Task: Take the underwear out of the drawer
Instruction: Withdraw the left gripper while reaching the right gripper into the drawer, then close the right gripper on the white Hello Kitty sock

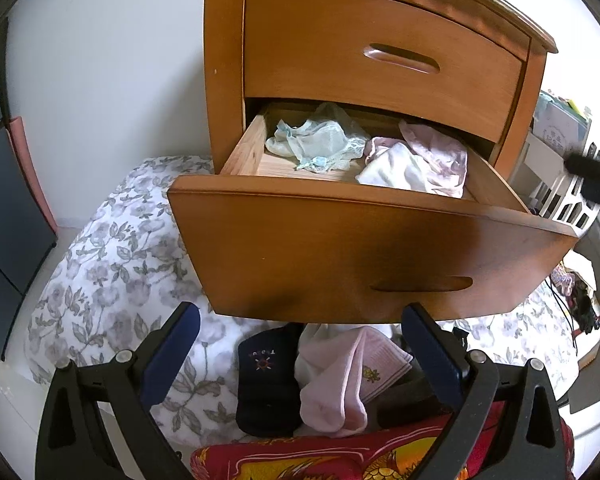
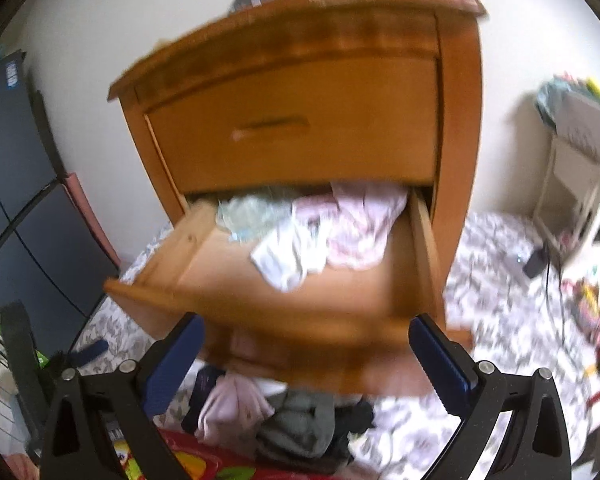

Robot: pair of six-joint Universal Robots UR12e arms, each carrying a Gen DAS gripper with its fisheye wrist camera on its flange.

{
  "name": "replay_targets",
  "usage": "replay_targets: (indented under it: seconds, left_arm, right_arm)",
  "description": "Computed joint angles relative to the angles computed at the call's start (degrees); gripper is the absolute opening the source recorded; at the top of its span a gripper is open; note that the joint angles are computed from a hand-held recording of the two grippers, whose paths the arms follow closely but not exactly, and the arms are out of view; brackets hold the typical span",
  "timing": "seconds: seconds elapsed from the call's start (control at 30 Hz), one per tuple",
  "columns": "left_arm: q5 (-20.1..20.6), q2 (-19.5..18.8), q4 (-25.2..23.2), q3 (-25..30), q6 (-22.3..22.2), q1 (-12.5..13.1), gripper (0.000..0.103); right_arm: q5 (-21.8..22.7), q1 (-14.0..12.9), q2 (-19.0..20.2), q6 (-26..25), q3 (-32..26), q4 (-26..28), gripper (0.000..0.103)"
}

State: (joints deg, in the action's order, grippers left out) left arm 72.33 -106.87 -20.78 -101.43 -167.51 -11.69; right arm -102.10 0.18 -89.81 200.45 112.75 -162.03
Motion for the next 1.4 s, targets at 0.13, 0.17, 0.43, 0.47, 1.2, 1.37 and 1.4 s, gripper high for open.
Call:
replay_targets:
  seconds: [0.13,0.17,0.43,0.47,1.2,1.37,1.4]
  left_arm:
    - [-0.47,-0.08,-0.78,0.21,0.55,0.03,0.101]
    - [-0.5,-0.08,-0.88,0.22,0.61,0.02,0.101]
    - [-1.4,-0.23,-1.83,0.52,0.91,0.22,0.101]
    - [-1.58,-0.22,-1.87,0.5,0.93,0.26,0.101]
    - [-4.41,-0.55,-4.21,1.02,1.37,0.85,0.101]
    - [-5.1,-0.63,-4.63,1.1,1.4,0.96,0.101]
    - [-5.19,-0.65,-4.71,1.12,1.4,0.99,0.101]
  right_arm:
    - [3.62,-1.73,1.13,-2.81,-4.14,5.44,0.103]
    - [4.79,-2.21,1.55,-3.3,-5.08,6.63,0.103]
    - [10.11,-3.85,6.33,-9.77,-13.16,15.76,0.103]
    - [10.05,-3.74,6.86,-9.89,-13.85,16.49,0.103]
    - [10.13,-3.96,18.37,-10.3,-26.19,40.36,0.089]
    - [9.9,-4.22,19.67,-8.77,-27.01,42.21,0.084]
    - [9.68,-4.17,19.93,-8.7,-27.17,42.52,0.083]
